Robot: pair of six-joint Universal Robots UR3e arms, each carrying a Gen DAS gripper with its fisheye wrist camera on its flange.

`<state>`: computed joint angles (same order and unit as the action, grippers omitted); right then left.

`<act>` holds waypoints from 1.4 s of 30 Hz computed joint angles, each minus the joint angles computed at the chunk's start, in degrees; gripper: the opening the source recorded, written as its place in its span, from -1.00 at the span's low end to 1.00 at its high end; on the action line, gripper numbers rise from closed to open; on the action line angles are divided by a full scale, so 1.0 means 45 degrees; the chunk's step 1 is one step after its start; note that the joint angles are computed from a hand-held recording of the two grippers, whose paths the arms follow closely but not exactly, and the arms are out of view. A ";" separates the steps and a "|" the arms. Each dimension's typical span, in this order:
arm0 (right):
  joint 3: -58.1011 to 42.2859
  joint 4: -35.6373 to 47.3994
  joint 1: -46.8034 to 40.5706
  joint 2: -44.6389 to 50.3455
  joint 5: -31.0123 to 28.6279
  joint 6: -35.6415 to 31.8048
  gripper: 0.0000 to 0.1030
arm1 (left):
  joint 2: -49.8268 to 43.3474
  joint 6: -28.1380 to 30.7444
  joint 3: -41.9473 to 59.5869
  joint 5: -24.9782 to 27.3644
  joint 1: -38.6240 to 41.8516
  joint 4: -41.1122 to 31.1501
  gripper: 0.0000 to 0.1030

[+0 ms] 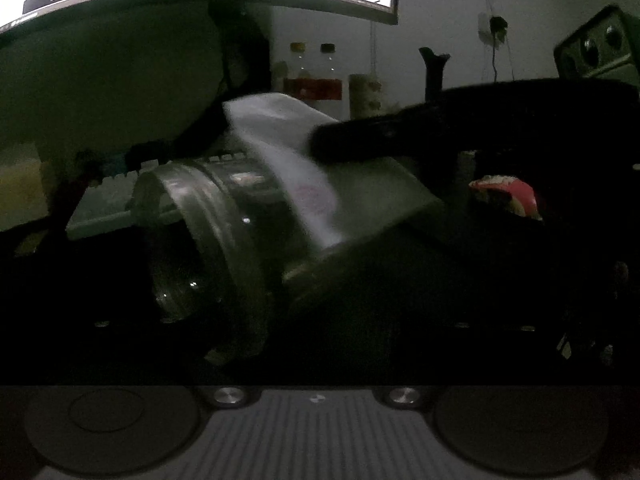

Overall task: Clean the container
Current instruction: 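Rub the tissue along the jar body with the right tool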

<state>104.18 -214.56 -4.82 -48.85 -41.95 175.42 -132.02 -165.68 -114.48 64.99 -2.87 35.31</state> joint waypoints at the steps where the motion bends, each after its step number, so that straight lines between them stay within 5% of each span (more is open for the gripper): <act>1: -0.0039 0.0056 0.0143 0.0022 0.0020 -0.0379 -0.76 | 0.0005 -0.0023 0.0035 0.0172 -0.0117 -0.0034 0.82; 3: 0.0008 -0.0493 0.0535 0.0219 -0.0531 -0.0872 -0.69 | 0.0094 -0.0180 -0.0009 -0.0020 -0.0025 -0.0157 0.82; 7: 0.0056 -0.2519 0.1655 0.0716 -0.3336 -0.1635 0.13 | 0.0326 -0.0606 -0.0149 -0.1282 0.0645 -0.0583 0.82; 11: -0.0242 -0.4267 0.1780 0.1499 -0.3749 -0.1366 0.13 | 0.0307 -0.0590 -0.0227 -0.1543 0.0802 -0.0540 0.84; 15: -0.0281 -0.4637 0.1529 0.1688 -0.2800 -0.1133 0.05 | 0.0155 -0.0490 -0.0168 -0.1171 0.0597 -0.0311 0.84; 20: -0.0394 -0.3130 0.1766 0.1345 -0.3033 -0.1224 -0.51 | 0.0107 -0.0403 -0.0188 -0.0994 0.0477 -0.0171 0.86; 25: -0.0227 -0.4123 0.1924 0.1446 -0.4294 -0.0157 -0.05 | 0.0090 -0.0347 -0.0222 -0.1031 0.0503 -0.0121 0.86; 29: -0.0091 -0.4973 0.1735 0.1577 -0.3754 0.0259 0.01 | 0.0071 -0.0327 -0.0226 -0.0990 0.0479 -0.0075 0.87; 33: -0.0135 -0.3578 0.1914 0.1332 -0.3591 -0.0425 0.01 | 0.0031 -0.0278 -0.0226 -0.0941 0.0429 -0.0012 0.90; 36: -0.0432 -0.2911 0.1557 0.1388 -0.2913 0.0593 -0.03 | 0.0029 -0.0249 -0.0251 -0.0958 0.0436 0.0023 0.90; 38: -0.0323 -0.2672 0.1446 0.1188 -0.3005 0.0630 -0.40 | 0.0029 -0.0246 -0.0271 -0.0988 0.0458 0.0049 0.90; 39: -0.0273 -0.2548 0.1428 0.1077 -0.3207 0.0612 -0.86 | 0.0025 -0.0252 -0.0279 -0.0994 0.0461 0.0068 0.90; 42: -0.0251 -0.2154 0.1115 0.0892 -0.3047 0.1068 -0.87 | -0.0024 -0.0233 -0.0267 -0.0860 0.0383 0.0168 0.91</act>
<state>103.05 -224.25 0.20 -44.83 -55.66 180.23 -132.13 -166.73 -115.68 61.12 -1.14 36.07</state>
